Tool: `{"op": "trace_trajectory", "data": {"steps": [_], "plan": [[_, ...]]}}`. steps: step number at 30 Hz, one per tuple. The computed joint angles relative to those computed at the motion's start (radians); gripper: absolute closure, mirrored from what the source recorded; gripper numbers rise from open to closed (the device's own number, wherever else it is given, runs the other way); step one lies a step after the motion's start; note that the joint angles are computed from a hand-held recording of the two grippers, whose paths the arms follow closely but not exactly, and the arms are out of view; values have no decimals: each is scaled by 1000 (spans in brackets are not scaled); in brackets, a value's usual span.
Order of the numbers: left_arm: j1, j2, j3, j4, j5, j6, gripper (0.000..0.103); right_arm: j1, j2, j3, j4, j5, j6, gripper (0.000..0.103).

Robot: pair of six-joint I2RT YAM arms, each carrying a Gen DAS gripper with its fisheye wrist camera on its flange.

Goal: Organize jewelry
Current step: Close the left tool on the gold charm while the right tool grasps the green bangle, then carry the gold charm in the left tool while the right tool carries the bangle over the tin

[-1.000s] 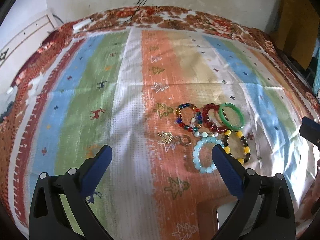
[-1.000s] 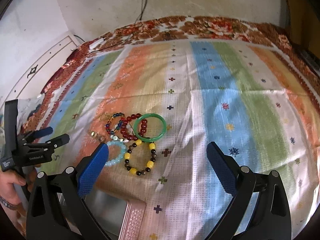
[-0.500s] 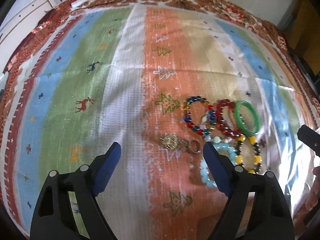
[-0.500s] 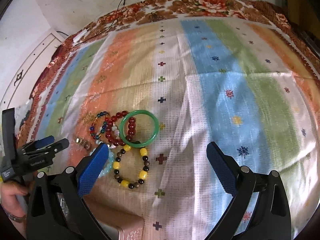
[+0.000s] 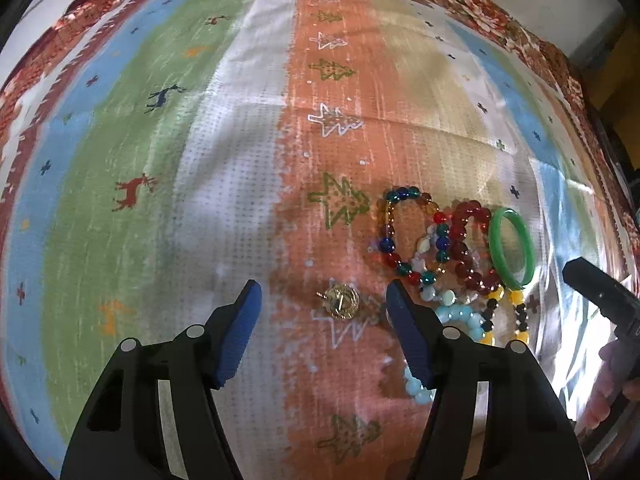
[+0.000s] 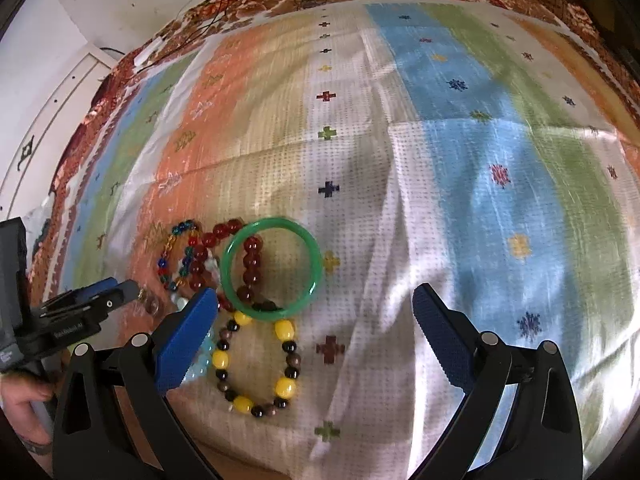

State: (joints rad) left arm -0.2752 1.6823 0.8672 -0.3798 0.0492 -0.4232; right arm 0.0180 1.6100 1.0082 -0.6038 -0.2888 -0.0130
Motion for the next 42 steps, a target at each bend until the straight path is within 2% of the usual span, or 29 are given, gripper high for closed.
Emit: {"op": "trace_trajectory", "data": {"steps": [3, 7, 10, 15, 18, 23, 30, 33, 36, 42], "plan": [[5, 26, 9, 7, 1, 11, 43, 16, 38, 20, 5, 15, 13, 11], [12, 34, 16, 10, 1, 13, 47, 33, 81, 40, 12, 41, 10, 16], [11, 36, 21, 0, -2, 17, 55, 39, 122, 62, 7, 56, 15, 22], [-24, 48, 39, -20, -17, 46, 58, 42, 165, 83, 11, 73, 19, 29], [-46, 57, 46, -21, -38, 56, 71, 50, 184, 99, 12, 89, 23, 31], [-56, 67, 45, -15, -65, 66, 75, 68, 200, 118, -2, 120, 14, 39], [-64, 75, 47, -16, -97, 60, 83, 61, 234, 163, -43, 126, -7, 60], [-68, 74, 45, -13, -107, 58, 83, 60, 229, 160, -48, 126, -18, 74], [-62, 74, 47, -14, -92, 51, 84, 46, 238, 168, -58, 112, -28, 95], [-37, 44, 33, -23, -52, 47, 84, 26, 207, 148, -70, 79, -51, 95]]}}
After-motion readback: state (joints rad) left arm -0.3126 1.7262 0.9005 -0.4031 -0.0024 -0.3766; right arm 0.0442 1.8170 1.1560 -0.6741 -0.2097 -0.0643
